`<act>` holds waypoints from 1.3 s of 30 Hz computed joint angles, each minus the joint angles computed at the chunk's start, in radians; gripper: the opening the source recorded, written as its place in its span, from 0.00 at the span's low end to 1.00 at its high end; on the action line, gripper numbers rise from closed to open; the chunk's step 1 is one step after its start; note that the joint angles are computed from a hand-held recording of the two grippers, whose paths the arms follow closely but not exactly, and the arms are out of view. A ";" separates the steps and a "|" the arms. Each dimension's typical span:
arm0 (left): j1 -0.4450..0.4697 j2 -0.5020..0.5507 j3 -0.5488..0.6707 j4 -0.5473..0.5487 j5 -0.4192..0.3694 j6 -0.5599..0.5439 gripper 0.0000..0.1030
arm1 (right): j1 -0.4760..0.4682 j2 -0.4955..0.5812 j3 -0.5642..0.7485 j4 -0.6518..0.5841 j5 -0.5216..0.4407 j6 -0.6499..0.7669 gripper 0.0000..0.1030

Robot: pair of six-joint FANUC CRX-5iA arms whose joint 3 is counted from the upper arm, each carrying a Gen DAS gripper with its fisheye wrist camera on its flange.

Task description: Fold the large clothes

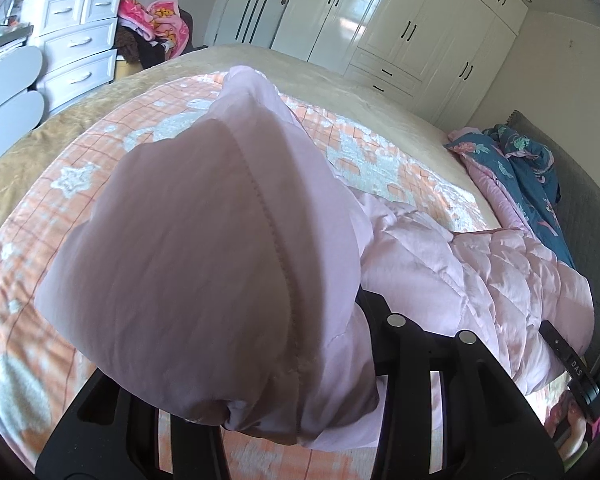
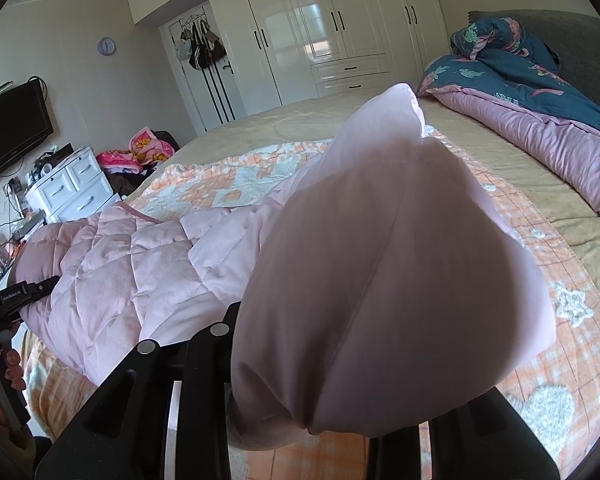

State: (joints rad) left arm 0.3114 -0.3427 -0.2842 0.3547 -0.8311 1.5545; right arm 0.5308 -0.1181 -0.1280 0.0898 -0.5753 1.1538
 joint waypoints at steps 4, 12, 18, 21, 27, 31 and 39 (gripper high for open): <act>0.009 -0.031 -0.024 0.003 -0.012 -0.010 0.32 | 0.016 -0.036 -0.038 0.023 -0.006 -0.038 0.28; 0.019 -0.087 -0.068 -0.009 -0.041 -0.022 0.33 | 0.030 -0.082 -0.088 0.040 -0.022 -0.077 0.28; 0.025 -0.127 -0.100 -0.016 -0.058 -0.025 0.33 | 0.046 -0.123 -0.135 0.064 -0.038 -0.123 0.28; 0.023 -0.139 -0.109 -0.029 -0.064 -0.017 0.34 | 0.055 -0.135 -0.150 0.070 -0.049 -0.151 0.28; 0.026 -0.157 -0.134 -0.039 -0.074 -0.010 0.35 | 0.053 -0.138 -0.157 0.054 -0.071 -0.163 0.30; 0.015 -0.160 -0.137 -0.062 -0.071 0.003 0.36 | 0.044 -0.128 -0.155 0.032 -0.087 -0.167 0.32; 0.002 -0.159 -0.140 -0.088 -0.072 0.027 0.39 | 0.008 -0.086 -0.123 -0.038 -0.151 -0.178 0.41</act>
State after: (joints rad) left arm 0.3137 -0.5014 -0.4245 0.2672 -0.9026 1.5818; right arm 0.5385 -0.2042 -0.2505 0.0523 -0.7262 0.9761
